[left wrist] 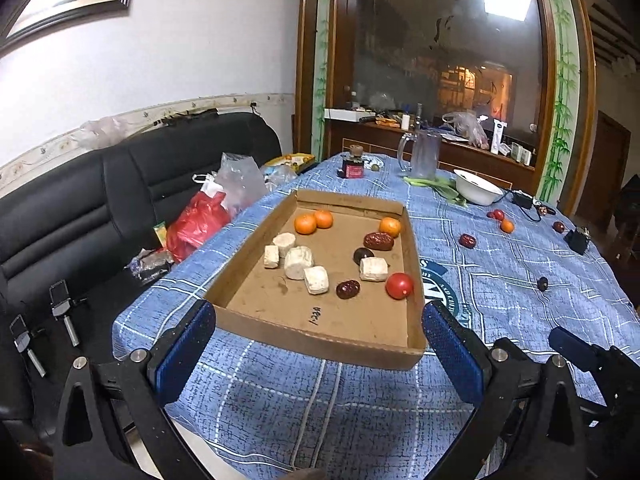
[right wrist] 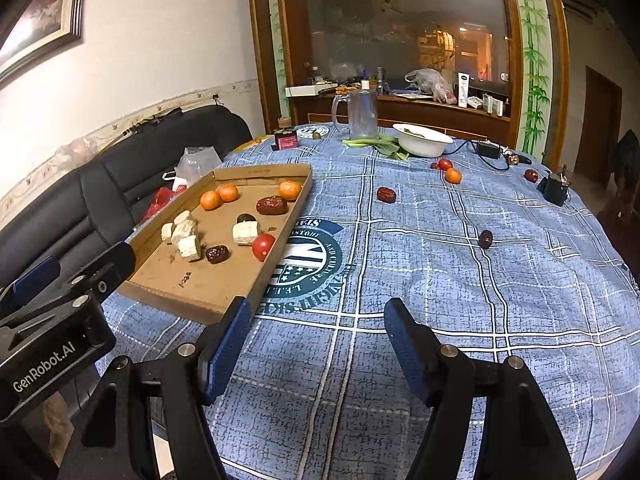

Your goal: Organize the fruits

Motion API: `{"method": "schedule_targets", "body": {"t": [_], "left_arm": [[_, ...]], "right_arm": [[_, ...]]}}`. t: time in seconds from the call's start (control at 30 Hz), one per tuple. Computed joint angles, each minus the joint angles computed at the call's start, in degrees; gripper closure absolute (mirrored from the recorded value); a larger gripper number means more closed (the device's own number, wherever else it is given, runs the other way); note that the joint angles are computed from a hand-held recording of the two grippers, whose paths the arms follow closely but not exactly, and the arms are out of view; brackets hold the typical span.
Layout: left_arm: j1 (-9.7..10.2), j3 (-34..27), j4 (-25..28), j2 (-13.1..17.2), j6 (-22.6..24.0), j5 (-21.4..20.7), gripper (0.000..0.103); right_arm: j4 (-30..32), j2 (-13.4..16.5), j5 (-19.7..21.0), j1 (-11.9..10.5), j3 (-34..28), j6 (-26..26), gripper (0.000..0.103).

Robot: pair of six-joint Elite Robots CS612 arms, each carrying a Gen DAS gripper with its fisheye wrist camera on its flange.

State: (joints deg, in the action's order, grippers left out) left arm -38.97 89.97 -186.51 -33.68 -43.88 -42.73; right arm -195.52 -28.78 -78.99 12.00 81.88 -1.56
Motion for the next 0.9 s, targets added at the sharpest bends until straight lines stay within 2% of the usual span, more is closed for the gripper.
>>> {"method": "schedule_targets", "body": {"t": [0.33,0.9], "left_arm": [[0.89,0.01,0.55,-0.1,-0.94,-4.75,0.0],[1.19,-0.05,1.68,-0.1,-1.74,-5.6,0.0]], "right_arm": [[0.5,0.1,-0.53,0.22,-0.09,-0.81,0.028],[0.73,0.15,-1.05,0.57,-0.13,-1.99,0.026]]}}
